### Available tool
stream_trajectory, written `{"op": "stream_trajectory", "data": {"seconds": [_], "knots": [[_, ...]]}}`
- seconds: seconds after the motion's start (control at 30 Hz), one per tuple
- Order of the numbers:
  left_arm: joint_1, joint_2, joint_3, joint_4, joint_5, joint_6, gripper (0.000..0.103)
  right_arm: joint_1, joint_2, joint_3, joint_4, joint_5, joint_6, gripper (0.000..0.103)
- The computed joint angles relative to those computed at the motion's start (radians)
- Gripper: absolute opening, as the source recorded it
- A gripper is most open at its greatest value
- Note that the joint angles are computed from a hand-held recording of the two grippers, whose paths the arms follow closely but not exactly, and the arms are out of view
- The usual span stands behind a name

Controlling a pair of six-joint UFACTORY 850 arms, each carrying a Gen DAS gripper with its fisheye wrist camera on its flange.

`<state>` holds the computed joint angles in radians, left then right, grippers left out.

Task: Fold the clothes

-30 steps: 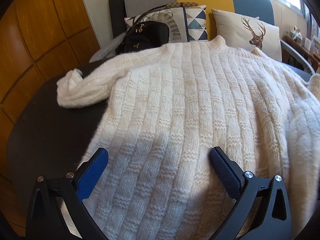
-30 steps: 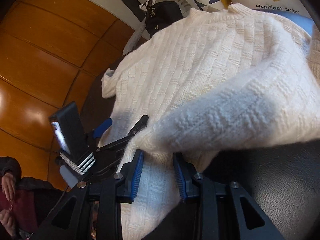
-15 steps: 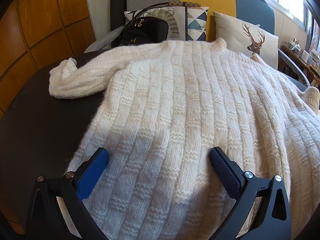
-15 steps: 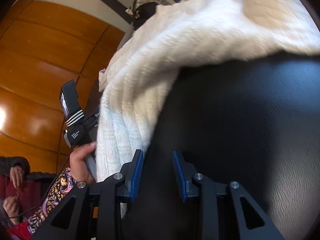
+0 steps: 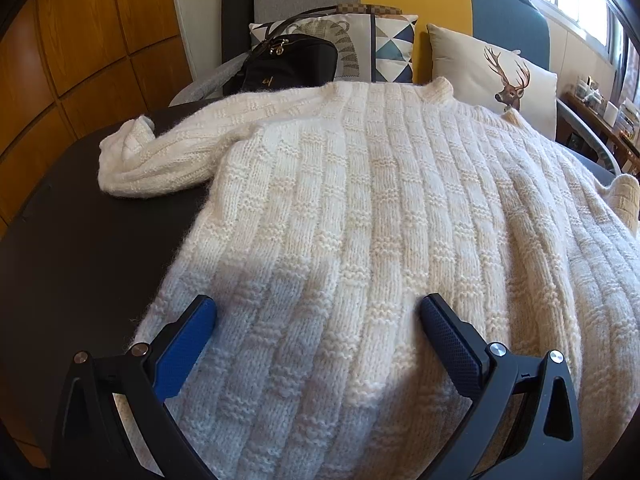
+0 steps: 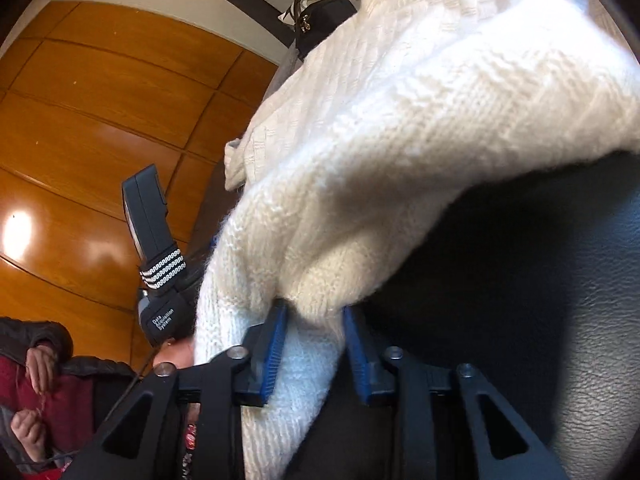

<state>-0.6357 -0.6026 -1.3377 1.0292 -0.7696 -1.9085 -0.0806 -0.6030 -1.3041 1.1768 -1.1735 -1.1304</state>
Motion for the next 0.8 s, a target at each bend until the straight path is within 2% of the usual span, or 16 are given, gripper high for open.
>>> {"op": "stream_trajectory", "data": {"seconds": [0.03, 0.1, 0.33, 0.43, 0.6, 0.67, 0.7, 0.8], "knots": [[0.000, 0.000, 0.000, 0.000, 0.000, 0.000, 0.103, -0.007, -0.007, 0.001, 0.018, -0.022, 0.002, 0.013], [0.000, -0.001, -0.001, 0.000, 0.000, 0.000, 0.103, -0.025, -0.007, 0.013, 0.045, -0.042, -0.005, 0.011], [-0.001, -0.001, -0.002, -0.001, -0.001, 0.002, 0.103, -0.101, 0.031, 0.037, 0.038, -0.089, -0.005, 0.010], [-0.001, -0.003, -0.005, -0.003, -0.002, 0.004, 0.103, -0.094, 0.043, 0.047, 0.064, -0.069, -0.009, 0.009], [0.000, -0.002, -0.003, -0.002, 0.000, 0.003, 0.103, -0.156, 0.106, 0.074, 0.057, -0.062, -0.038, 0.007], [-0.001, -0.002, -0.004, -0.002, -0.002, 0.004, 0.103, -0.164, 0.139, 0.075, 0.032, -0.021, -0.053, 0.004], [0.000, 0.000, -0.001, 0.000, 0.001, 0.002, 0.103, -0.148, 0.158, 0.070, 0.023, 0.031, -0.058, 0.001], [0.001, 0.002, 0.002, 0.002, 0.003, 0.000, 0.103, -0.095, 0.205, 0.062, -0.096, 0.187, -0.099, 0.003]]}}
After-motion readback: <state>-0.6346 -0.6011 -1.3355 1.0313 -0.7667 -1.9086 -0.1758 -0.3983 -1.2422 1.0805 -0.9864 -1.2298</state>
